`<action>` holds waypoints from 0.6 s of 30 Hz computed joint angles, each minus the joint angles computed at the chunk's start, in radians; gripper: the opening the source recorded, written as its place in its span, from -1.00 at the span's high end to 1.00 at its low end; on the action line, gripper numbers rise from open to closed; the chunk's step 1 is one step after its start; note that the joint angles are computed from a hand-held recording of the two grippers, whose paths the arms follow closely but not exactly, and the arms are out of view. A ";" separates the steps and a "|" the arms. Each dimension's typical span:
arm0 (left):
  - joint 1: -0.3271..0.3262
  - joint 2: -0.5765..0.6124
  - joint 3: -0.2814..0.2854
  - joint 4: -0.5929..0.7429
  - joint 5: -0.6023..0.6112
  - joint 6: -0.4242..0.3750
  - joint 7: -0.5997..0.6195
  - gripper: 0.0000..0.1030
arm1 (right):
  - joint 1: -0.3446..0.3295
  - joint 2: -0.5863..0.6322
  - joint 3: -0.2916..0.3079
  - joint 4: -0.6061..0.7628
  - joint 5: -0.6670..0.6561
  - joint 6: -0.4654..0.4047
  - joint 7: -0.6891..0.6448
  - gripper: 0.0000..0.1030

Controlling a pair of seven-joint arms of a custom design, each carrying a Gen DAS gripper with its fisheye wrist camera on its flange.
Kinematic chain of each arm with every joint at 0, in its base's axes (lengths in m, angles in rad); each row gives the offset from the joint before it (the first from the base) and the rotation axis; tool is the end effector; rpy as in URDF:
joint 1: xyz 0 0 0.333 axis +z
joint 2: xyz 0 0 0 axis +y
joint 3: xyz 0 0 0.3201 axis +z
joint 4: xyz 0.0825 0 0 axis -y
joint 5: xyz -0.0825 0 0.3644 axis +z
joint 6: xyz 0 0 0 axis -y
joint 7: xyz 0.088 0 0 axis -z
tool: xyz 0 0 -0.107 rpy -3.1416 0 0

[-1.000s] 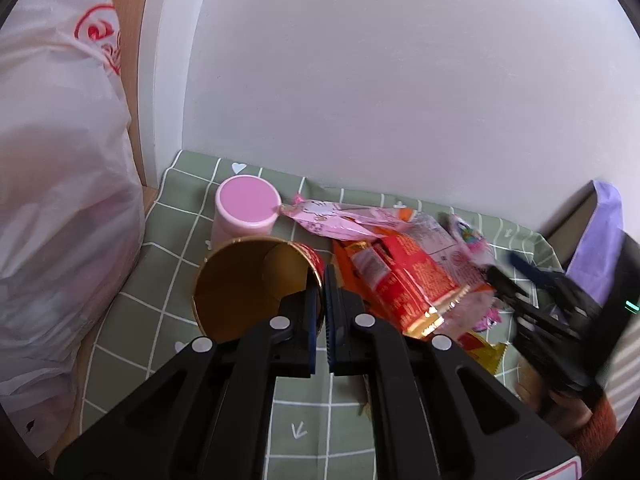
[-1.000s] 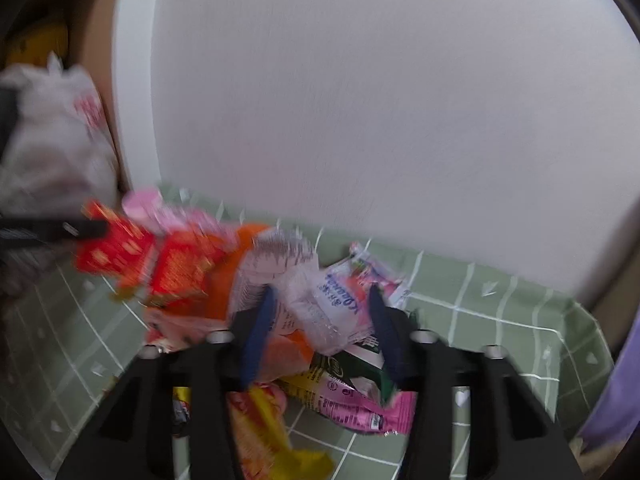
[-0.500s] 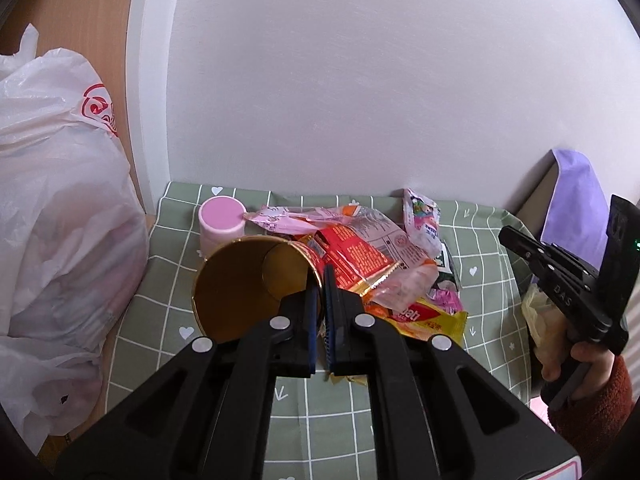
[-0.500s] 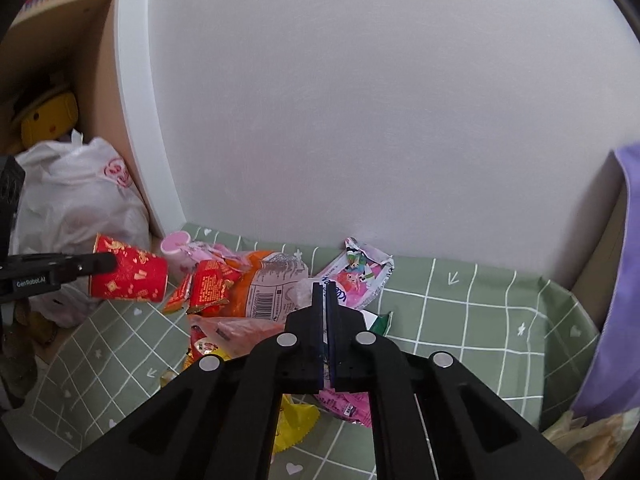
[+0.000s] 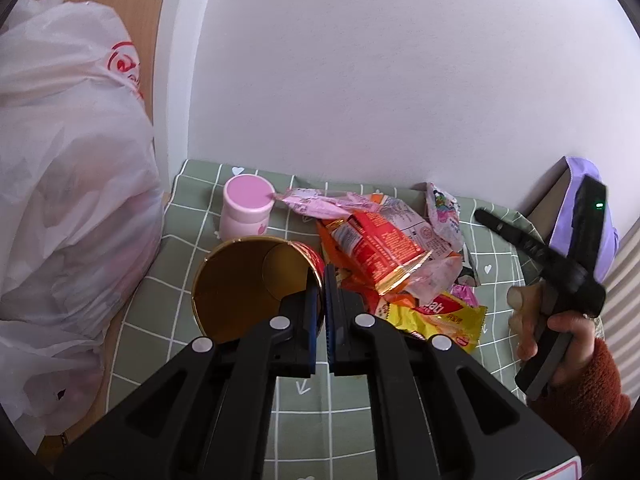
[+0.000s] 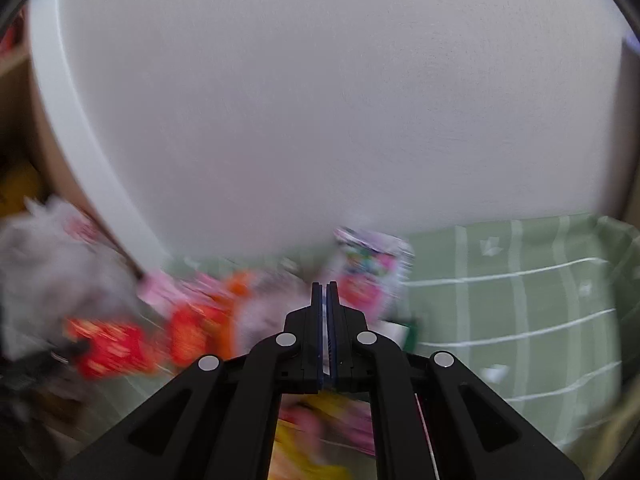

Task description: Collect trash

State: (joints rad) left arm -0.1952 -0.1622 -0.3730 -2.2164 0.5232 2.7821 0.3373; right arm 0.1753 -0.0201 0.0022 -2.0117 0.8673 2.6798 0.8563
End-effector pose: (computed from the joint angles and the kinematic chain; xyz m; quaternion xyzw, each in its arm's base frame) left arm 0.4273 -0.3105 0.5318 -0.7203 0.5758 -0.3531 0.1578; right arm 0.5690 0.0780 0.5444 -0.7087 0.5588 -0.1163 0.4148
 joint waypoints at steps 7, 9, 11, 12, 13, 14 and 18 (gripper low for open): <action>-0.012 0.016 0.014 -0.021 -0.063 0.030 0.046 0.94 | 0.019 -0.070 -0.016 -0.050 -0.053 -0.143 -0.150 0.90; -0.018 0.018 0.017 -0.023 -0.079 0.028 0.063 0.94 | 0.038 -0.103 -0.022 -0.072 -0.023 -0.174 -0.234 0.90; -0.015 0.018 0.014 -0.020 -0.069 0.018 0.064 0.94 | 0.059 -0.141 -0.029 -0.095 -0.005 -0.207 -0.306 0.90; -0.013 0.015 0.012 -0.021 -0.061 0.016 0.057 0.94 | 0.069 -0.154 -0.022 -0.108 -0.030 -0.196 -0.316 0.90; -0.011 0.009 0.013 -0.025 -0.058 0.017 0.054 0.94 | 0.078 -0.165 -0.012 -0.127 -0.070 -0.166 -0.316 0.90; -0.009 0.003 0.013 -0.028 -0.055 0.018 0.050 0.94 | 0.089 -0.175 -0.009 -0.144 -0.099 -0.148 -0.320 0.90; 0.007 -0.019 0.008 -0.042 -0.048 0.014 0.037 0.94 | 0.127 -0.191 -0.043 -0.176 -0.100 -0.274 -0.351 0.90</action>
State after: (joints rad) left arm -0.1878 -0.1812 -0.3652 -2.2588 0.4748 2.7961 0.3748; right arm 0.3022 -0.2107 -0.0412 -2.1873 0.7675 2.4055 0.5051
